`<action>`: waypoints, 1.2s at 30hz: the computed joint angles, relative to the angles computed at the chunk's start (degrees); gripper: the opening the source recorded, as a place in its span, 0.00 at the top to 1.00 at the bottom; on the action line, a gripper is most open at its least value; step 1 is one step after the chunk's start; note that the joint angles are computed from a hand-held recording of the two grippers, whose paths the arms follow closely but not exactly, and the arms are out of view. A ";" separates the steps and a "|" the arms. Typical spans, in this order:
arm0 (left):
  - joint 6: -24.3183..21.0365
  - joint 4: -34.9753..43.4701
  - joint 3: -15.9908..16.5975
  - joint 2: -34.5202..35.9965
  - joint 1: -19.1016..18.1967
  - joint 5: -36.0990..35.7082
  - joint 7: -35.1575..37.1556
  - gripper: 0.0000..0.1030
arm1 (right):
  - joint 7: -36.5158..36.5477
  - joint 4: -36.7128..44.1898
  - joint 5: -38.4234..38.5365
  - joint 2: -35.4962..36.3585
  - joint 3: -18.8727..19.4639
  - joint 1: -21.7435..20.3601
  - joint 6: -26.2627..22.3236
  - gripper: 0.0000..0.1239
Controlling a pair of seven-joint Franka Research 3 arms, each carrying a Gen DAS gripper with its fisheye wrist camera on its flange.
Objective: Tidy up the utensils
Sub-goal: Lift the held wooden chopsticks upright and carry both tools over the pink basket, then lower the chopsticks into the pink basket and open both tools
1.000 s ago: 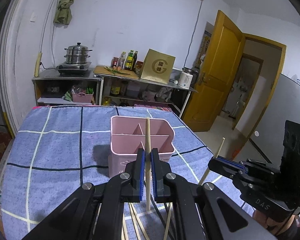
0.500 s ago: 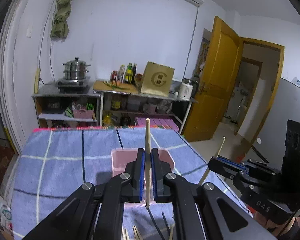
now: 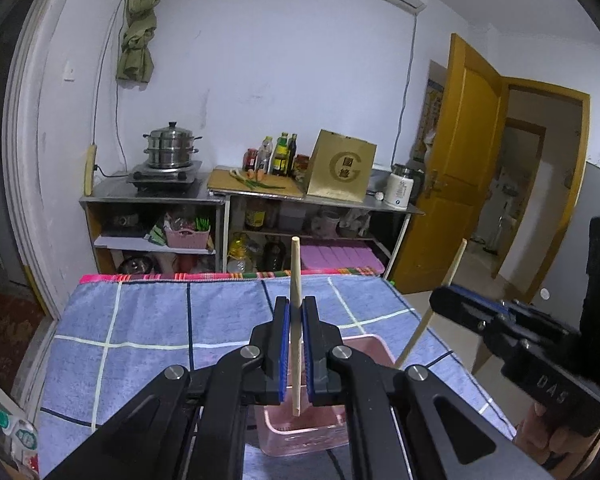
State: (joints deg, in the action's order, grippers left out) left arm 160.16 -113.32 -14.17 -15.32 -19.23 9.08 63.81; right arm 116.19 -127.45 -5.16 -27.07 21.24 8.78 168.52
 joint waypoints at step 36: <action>1.22 -6.02 1.84 0.93 -0.43 -5.36 3.12 0.80 | 0.58 0.18 -1.34 5.88 -3.80 4.81 -2.85 0.95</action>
